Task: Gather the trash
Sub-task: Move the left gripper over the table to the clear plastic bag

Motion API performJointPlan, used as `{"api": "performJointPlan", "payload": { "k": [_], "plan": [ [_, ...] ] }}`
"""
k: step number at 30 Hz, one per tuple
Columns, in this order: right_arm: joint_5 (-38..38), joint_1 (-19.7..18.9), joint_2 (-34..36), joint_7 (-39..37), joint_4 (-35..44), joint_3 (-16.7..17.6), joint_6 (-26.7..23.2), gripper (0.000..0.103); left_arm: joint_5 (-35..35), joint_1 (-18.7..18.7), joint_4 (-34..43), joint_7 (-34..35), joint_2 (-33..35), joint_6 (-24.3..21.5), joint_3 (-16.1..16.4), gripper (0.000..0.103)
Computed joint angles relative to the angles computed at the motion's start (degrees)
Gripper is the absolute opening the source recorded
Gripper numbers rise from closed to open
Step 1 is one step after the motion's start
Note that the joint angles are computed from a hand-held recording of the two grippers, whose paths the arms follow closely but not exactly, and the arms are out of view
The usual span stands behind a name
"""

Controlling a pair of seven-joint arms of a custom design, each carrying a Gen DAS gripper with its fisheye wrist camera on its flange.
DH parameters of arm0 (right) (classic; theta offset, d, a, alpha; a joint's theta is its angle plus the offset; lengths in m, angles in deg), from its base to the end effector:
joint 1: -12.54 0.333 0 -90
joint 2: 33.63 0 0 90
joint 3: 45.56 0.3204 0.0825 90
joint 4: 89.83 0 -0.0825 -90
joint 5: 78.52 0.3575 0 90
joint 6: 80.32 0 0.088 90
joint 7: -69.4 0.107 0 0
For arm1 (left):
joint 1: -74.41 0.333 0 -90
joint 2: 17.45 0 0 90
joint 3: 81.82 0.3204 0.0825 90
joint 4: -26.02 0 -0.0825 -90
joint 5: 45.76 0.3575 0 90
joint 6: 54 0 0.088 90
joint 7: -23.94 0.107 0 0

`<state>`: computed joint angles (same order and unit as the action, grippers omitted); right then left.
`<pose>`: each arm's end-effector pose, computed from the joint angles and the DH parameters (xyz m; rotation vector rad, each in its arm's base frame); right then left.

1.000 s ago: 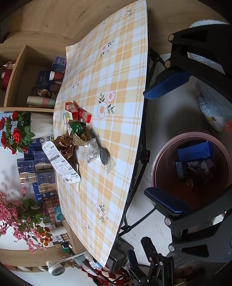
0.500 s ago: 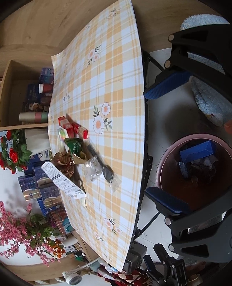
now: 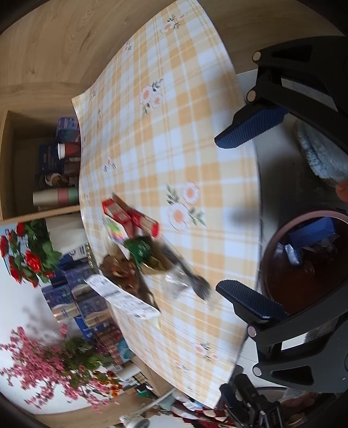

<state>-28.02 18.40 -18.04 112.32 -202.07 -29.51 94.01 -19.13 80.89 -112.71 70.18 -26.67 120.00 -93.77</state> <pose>0.6005 0.1626 0.4349 -1.8688 1.3549 -0.4248 0.4858 -0.0843 0.4749 -1.9647 1.5836 -0.8125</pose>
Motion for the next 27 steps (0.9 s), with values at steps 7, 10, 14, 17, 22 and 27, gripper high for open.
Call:
{"api": "performJointPlan", "payload": {
  "k": [7,10,14,17,22,27],
  "plan": [
    [2.6,-2.3,2.5,-0.1,4.7,0.2,-1.4,0.097,-16.9,-8.1,16.9,20.2,13.7,-4.7,3.6,0.092],
    [2.0,-2.4,3.5,0.7,5.9,-0.2,-1.3,0.097,-17.6,-9.3,23.5,23.4,18.7,-7.6,4.1,0.092],
    [-1.2,-2.5,4.8,3.9,7.4,-1.2,-3.4,0.097,-18.7,-10.3,30.6,25.0,24.1,-11.8,4.9,0.091],
    [0.6,-4.1,5.6,2.1,8.3,0.5,-4.1,0.097,-19.6,-10.5,34.3,25.5,26.9,-14.4,5.4,0.089],
    [2.8,-4.9,6.7,-0.2,9.8,1.1,-5.4,0.097,-20.8,-10.4,38.6,26.6,30.2,-17.9,5.5,0.082],
    [1.6,-4.0,7.1,-0.9,10.9,0.0,-7.4,0.097,-18.1,-11.7,38.5,26.8,30.4,-18.1,6.8,0.052]
  ]
}}
